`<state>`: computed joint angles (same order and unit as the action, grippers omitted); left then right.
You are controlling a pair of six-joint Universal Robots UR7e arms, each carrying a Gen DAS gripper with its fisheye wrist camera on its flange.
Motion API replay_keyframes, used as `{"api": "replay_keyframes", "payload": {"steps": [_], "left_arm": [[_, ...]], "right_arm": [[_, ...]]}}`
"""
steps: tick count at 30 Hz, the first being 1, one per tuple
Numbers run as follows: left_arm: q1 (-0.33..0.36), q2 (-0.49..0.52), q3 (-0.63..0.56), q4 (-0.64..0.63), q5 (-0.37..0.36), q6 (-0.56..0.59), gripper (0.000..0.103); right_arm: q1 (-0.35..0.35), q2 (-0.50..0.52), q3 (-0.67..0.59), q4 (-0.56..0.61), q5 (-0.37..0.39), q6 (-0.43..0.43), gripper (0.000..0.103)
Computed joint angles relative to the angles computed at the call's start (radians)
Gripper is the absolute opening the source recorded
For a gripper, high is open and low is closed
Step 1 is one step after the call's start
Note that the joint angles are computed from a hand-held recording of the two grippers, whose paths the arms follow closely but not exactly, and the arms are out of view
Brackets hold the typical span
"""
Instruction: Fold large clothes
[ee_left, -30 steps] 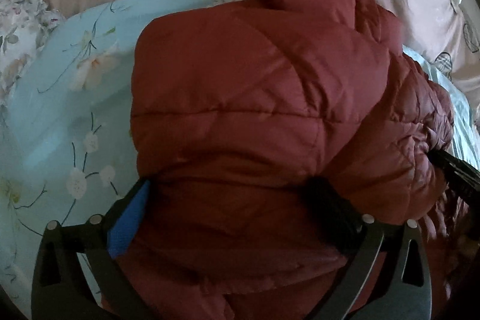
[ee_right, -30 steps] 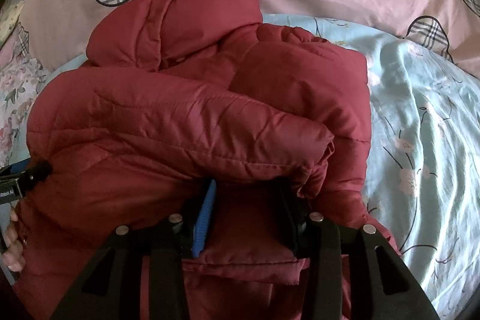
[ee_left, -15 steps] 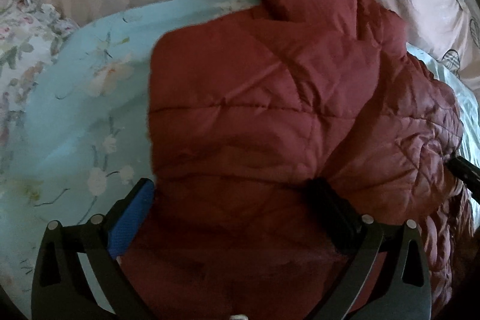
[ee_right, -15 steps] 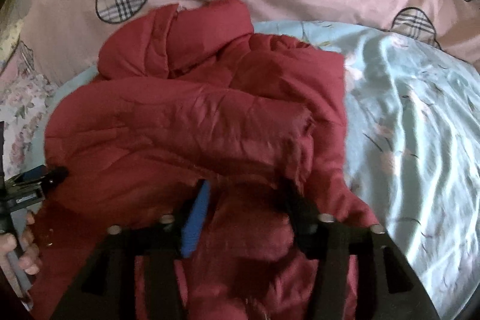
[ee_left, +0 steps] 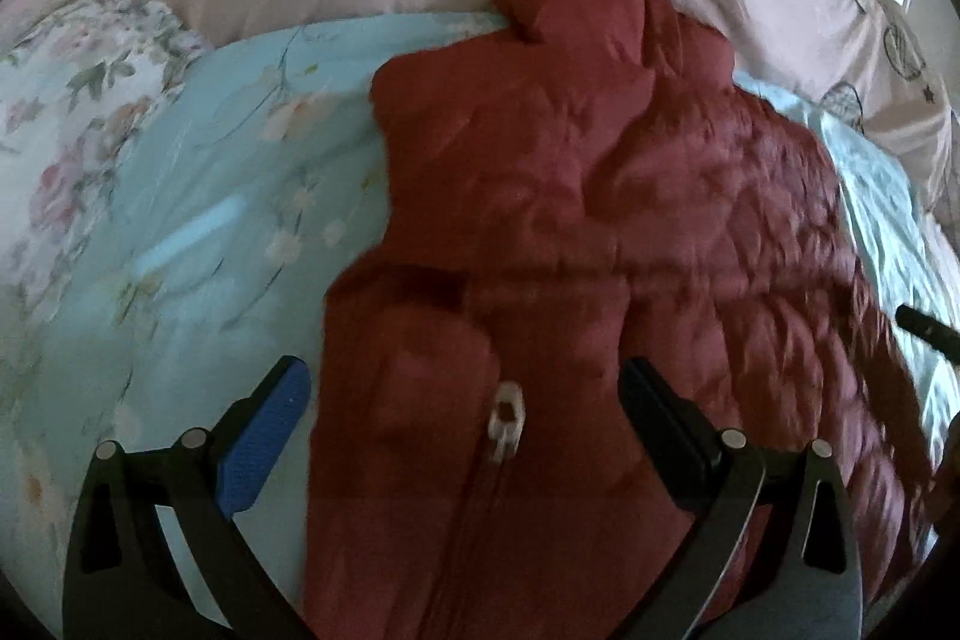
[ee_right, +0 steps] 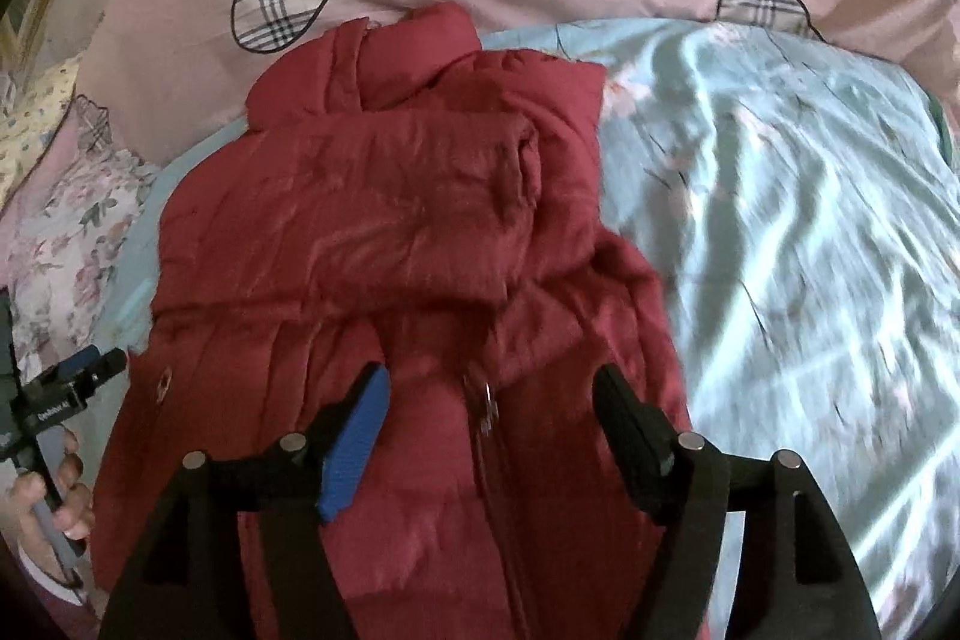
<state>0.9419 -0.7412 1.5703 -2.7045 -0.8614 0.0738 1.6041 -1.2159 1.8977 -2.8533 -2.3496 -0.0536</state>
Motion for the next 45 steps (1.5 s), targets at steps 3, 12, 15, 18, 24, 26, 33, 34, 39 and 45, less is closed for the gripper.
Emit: {"api": "replay_keyframes", "payload": {"steps": [3, 12, 15, 18, 24, 26, 33, 34, 39, 45], "left_arm": [[0.003, -0.052, 0.072, 0.01, -0.003, -0.028, 0.103], [0.02, -0.194, 0.232, 0.026, -0.03, -0.108, 0.103], [0.02, -0.235, 0.279, 0.028, -0.039, -0.119, 0.103], [0.019, -0.268, 0.319, 0.033, -0.046, -0.124, 0.103], [0.022, -0.309, 0.367, 0.04, -0.064, -0.145, 0.103], [0.025, -0.322, 0.382, 0.044, -0.071, -0.157, 0.103], [0.057, -0.356, 0.406, 0.088, -0.117, -0.186, 0.103], [0.062, -0.359, 0.405, 0.095, -0.123, -0.187, 0.103], [0.091, -0.365, 0.398, 0.141, -0.19, -0.183, 0.103], [0.117, -0.356, 0.396, 0.174, -0.275, -0.182, 0.103]], "right_arm": [[0.013, -0.062, 0.062, 0.024, 0.005, 0.031, 0.077], [0.039, -0.238, 0.212, 0.105, -0.038, 0.129, 0.08], [0.039, -0.288, 0.251, 0.127, -0.041, 0.162, 0.08], [0.032, -0.33, 0.283, 0.15, -0.038, 0.198, 0.081], [0.016, -0.388, 0.329, 0.191, -0.018, 0.258, 0.081], [0.014, -0.396, 0.339, 0.197, -0.012, 0.264, 0.081], [-0.004, -0.406, 0.359, 0.22, 0.047, 0.269, 0.081], [-0.006, -0.406, 0.36, 0.225, 0.052, 0.273, 0.081], [-0.027, -0.407, 0.374, 0.242, 0.098, 0.281, 0.08], [-0.039, -0.412, 0.388, 0.227, 0.162, 0.266, 0.072]]}}
